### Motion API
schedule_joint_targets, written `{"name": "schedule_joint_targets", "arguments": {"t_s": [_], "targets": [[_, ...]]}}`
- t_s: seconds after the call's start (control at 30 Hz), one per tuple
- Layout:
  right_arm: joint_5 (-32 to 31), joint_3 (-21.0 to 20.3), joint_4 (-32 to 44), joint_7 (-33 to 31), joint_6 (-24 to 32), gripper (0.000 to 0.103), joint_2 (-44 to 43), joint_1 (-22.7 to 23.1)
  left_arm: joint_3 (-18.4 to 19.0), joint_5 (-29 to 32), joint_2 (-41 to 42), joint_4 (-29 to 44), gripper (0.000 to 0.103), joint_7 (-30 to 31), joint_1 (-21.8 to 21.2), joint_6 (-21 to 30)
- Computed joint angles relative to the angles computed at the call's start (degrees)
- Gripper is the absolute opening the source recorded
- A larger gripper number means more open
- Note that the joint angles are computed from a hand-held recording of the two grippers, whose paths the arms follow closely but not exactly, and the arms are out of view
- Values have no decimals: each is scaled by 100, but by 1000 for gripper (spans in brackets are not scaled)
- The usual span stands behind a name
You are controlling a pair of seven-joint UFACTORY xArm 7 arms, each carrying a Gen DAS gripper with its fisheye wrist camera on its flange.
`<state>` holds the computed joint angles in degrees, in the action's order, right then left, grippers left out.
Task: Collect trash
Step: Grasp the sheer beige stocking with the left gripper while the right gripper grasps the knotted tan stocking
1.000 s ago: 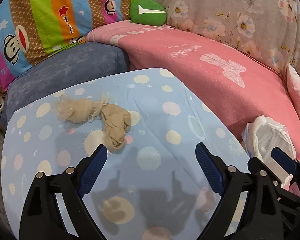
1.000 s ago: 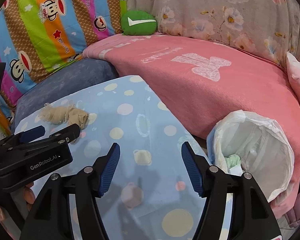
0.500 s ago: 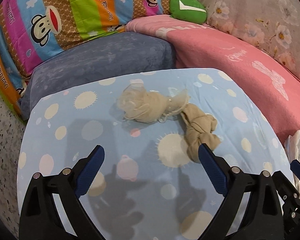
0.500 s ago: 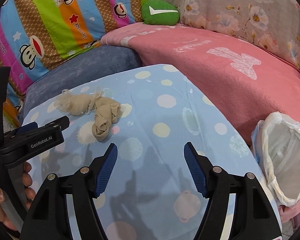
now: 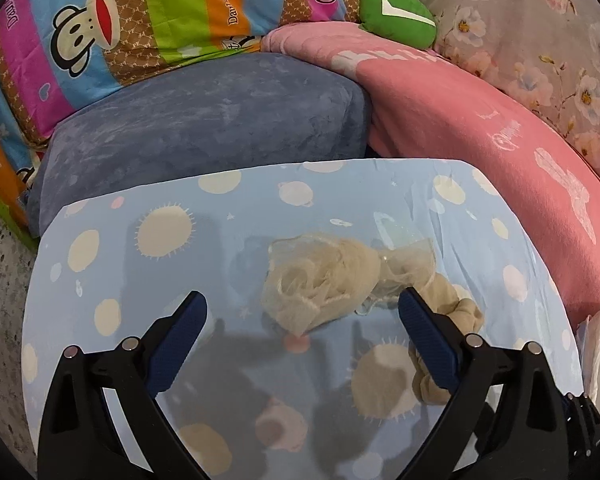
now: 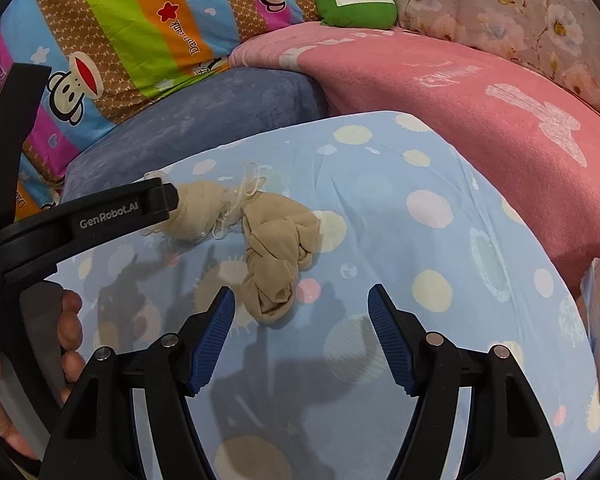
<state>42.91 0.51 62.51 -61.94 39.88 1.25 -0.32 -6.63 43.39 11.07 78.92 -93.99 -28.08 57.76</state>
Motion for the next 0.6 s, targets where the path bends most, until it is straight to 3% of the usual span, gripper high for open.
{"name": "schedule_joint_targets", "arguments": {"t_s": [0.1,0.23,0.27,0.33,0.4,0.47,0.6], "targets": [[-31,76,99,98,-69,67,181,61,60,-65,189,128,85,175,91,-205],[-99,168,220,217,-77,65,392,71,147,-348,358,141,62,366,193,-673],[-122,187,239,237,-71,62,430,67,170,-394,406,164,49,401,192,-714],[-225,220,284,316,0,49,516,61,202,-457,482,193,34,478,167,-781],[-261,241,371,371,220,28,608,21,244,-410,508,224,29,450,80,-737],[-208,259,378,357,314,26,621,-28,253,-360,531,298,20,500,4,-633],[-104,233,271,240,323,21,480,-96,241,-300,469,362,13,463,-109,-520]]}}
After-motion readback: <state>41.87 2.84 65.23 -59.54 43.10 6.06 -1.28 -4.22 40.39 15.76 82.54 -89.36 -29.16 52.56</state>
